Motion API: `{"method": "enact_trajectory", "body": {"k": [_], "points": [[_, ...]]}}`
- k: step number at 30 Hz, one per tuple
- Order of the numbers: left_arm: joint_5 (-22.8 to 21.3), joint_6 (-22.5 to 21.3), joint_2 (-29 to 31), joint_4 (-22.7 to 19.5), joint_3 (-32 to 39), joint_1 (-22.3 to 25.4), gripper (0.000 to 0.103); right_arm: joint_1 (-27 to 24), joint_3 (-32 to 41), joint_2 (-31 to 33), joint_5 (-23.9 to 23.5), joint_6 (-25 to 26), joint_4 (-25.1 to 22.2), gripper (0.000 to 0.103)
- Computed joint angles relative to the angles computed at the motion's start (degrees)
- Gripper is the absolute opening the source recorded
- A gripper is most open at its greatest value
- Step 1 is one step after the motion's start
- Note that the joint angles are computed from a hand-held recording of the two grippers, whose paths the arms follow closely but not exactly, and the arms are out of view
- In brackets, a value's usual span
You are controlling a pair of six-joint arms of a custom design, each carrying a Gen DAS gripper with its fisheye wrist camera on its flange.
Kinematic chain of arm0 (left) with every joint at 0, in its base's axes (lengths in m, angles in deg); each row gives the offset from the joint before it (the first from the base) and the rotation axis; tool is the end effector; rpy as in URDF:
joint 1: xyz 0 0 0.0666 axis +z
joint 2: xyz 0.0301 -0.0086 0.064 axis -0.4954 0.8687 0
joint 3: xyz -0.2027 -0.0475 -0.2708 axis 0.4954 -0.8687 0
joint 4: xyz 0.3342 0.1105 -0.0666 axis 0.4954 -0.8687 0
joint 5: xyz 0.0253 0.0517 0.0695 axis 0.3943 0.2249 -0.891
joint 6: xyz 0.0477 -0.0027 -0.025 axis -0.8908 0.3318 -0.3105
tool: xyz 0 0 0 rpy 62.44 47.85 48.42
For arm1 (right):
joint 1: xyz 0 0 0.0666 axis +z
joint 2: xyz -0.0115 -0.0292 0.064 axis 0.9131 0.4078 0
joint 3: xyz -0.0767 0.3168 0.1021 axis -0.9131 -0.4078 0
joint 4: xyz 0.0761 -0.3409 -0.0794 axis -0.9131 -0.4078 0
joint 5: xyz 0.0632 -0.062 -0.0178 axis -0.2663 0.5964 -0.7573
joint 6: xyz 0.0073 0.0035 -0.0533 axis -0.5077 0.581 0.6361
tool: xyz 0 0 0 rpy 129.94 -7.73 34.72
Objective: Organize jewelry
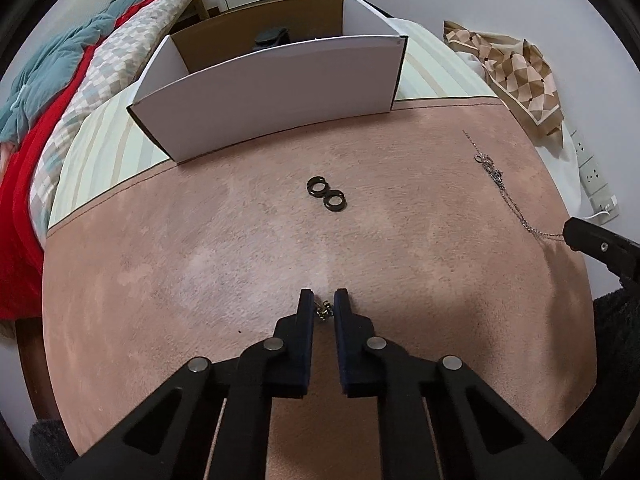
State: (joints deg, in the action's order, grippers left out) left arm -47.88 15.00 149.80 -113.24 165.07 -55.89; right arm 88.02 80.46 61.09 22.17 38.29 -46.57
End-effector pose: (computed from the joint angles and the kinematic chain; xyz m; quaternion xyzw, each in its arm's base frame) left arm 0.3987 -0.1959 0.3880 0.2501 0.9540 -0.0240 0.1638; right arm 0.3232 0.1247 0.3979 0.2564 0.9445 0.0505 0.1993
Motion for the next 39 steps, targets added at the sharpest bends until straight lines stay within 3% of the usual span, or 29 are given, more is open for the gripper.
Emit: {"method": "enact_trajectory", "body": {"k": [9,17,27,32,39], "points": [[2.2,-0.6,-1.2,-0.9,1.4,1.3,0.006,0.2,2.5,-0.3,-0.2,0.8,-0.4,0.013],[9.2,1.0,0.1,-5.6,13.0,5.5,0.006,-0.5,12.4,1.4,-1.6,5.0,-1.4,0.012],[12.2,1.8,9.8,-10.8,33.3,10.2,0.006,-0.7,34.6,12.0,-3.1,13.1,-2.7,0.012],[13.5,2.3,13.5,-12.7,37.8,12.6,0.006,-1.6,47.5,20.4,-1.8,17.6,-5.0,0.012],[14.2,2.3,19.1,-15.8,45.2,14.6,0.006,-3.5,60.7,30.8,-5.1,19.7,-8.4,0.012]]}}
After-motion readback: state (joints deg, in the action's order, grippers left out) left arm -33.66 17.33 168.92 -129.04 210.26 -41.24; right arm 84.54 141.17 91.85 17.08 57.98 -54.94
